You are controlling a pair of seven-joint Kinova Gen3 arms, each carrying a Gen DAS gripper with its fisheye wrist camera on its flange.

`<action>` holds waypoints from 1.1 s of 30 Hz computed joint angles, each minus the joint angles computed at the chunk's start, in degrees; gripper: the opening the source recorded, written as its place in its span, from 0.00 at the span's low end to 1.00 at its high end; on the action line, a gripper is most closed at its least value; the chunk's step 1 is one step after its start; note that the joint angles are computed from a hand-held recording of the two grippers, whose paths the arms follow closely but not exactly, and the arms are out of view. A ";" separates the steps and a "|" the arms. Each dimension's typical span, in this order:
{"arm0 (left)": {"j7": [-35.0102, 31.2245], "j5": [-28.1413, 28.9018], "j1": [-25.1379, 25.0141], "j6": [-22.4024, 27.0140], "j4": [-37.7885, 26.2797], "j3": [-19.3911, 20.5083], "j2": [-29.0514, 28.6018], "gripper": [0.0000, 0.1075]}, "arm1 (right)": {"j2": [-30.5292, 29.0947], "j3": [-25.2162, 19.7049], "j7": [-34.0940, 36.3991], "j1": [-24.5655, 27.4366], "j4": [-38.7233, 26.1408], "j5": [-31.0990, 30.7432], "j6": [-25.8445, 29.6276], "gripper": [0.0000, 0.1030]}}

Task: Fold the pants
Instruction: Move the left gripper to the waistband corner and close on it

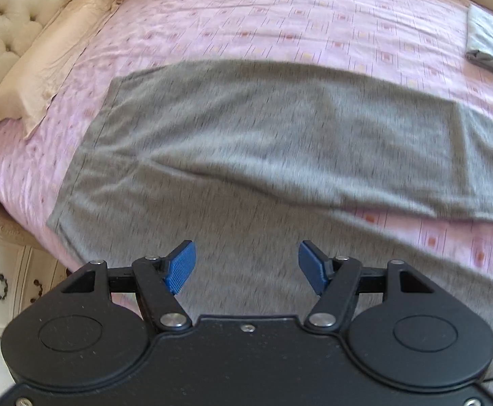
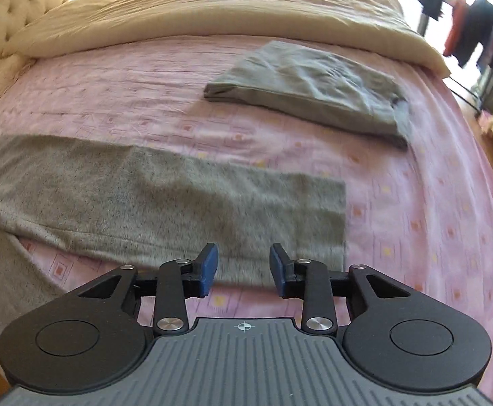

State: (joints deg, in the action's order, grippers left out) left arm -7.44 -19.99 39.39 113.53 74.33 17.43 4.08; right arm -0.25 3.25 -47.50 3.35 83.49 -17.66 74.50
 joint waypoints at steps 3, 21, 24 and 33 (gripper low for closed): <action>-5.38 -0.68 -2.72 -2.88 0.81 -1.67 -0.21 0.64 | 4.53 -2.85 1.72 -3.13 -3.61 2.55 -0.13 0.36; -27.66 3.78 -20.79 -16.59 5.07 -10.11 1.00 0.64 | 26.13 -9.78 17.19 -11.79 -21.68 10.52 10.40 0.38; -29.70 6.66 -24.28 -20.35 5.09 -11.87 1.65 0.64 | 28.10 -9.60 18.53 -11.67 -24.51 9.62 12.85 0.44; -31.26 13.02 -32.04 -25.96 1.82 -15.65 8.42 0.71 | 30.47 -9.49 17.69 -12.19 -27.82 9.80 16.01 0.46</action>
State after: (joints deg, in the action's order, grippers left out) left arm -38.70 -6.97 7.35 87.58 76.16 1.78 12.50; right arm 30.22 -6.24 -29.81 -8.85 55.67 -7.85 90.51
